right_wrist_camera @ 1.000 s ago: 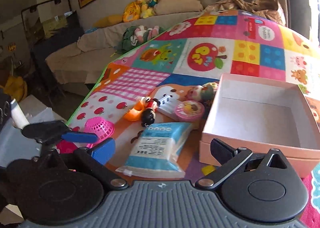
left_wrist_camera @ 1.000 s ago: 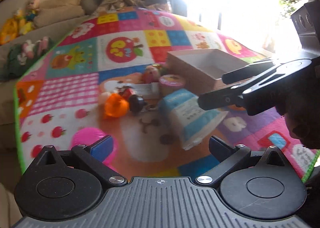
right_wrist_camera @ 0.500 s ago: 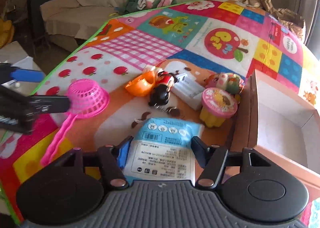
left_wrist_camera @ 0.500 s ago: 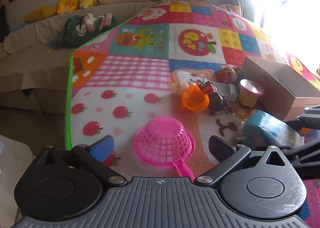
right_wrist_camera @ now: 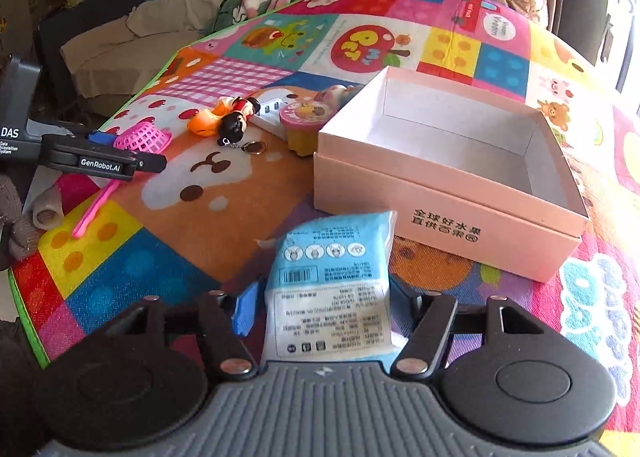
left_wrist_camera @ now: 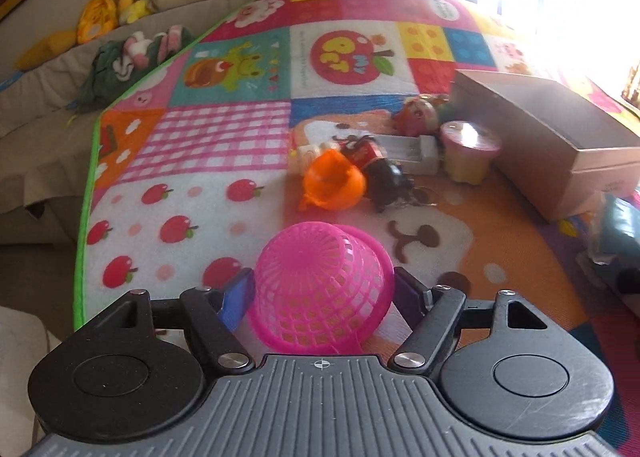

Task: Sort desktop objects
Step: 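Grasp the pink mesh basket with the left gripper while the right gripper grasps the blue-white packet, then lift the basket with the left gripper while the right gripper drops the packet into the pink box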

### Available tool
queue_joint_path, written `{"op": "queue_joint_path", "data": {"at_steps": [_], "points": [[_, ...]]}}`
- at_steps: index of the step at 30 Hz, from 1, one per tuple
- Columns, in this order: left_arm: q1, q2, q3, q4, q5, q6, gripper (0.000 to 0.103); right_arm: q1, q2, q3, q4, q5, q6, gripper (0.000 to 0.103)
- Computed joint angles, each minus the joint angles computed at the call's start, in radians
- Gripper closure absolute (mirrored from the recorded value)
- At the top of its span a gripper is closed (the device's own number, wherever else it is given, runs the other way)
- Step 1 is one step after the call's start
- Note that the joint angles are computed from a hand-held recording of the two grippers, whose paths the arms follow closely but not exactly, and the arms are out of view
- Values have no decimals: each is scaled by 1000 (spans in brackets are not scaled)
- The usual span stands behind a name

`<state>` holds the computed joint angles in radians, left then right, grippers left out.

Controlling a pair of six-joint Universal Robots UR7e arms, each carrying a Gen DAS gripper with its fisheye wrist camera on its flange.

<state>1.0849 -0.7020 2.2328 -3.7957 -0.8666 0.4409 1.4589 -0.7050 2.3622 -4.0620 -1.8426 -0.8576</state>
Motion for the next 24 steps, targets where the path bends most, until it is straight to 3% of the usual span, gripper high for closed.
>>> {"op": "queue_joint_path", "data": {"at_steps": [2, 4, 6, 11, 14, 16, 19, 24], "points": [[-28, -20, 35, 41, -59, -16, 24, 6, 2, -31, 39, -21, 11, 39], [-59, -33, 62, 77, -121, -31, 24, 8, -19, -42, 106, -42, 36, 47], [-88, -35, 74, 91, -171, -25, 24, 2, -37, -19, 98, -43, 35, 50], [-154, -22, 52, 94, -289, 25, 24, -30, -128, 113, -33, -7, 60, 50], [-181, 4, -5, 91, -338, 73, 24, -40, -188, 176, -168, 38, 72, 50], [-195, 41, -70, 83, -355, 113, 24, -44, -254, 186, -197, 84, 106, 50], [-196, 96, -189, 130, -352, 106, 24, -45, -326, 136, -142, 146, 167, 50], [-166, 179, -372, 263, -313, 81, 24, -29, -355, -57, 104, 145, 289, 50]]}}
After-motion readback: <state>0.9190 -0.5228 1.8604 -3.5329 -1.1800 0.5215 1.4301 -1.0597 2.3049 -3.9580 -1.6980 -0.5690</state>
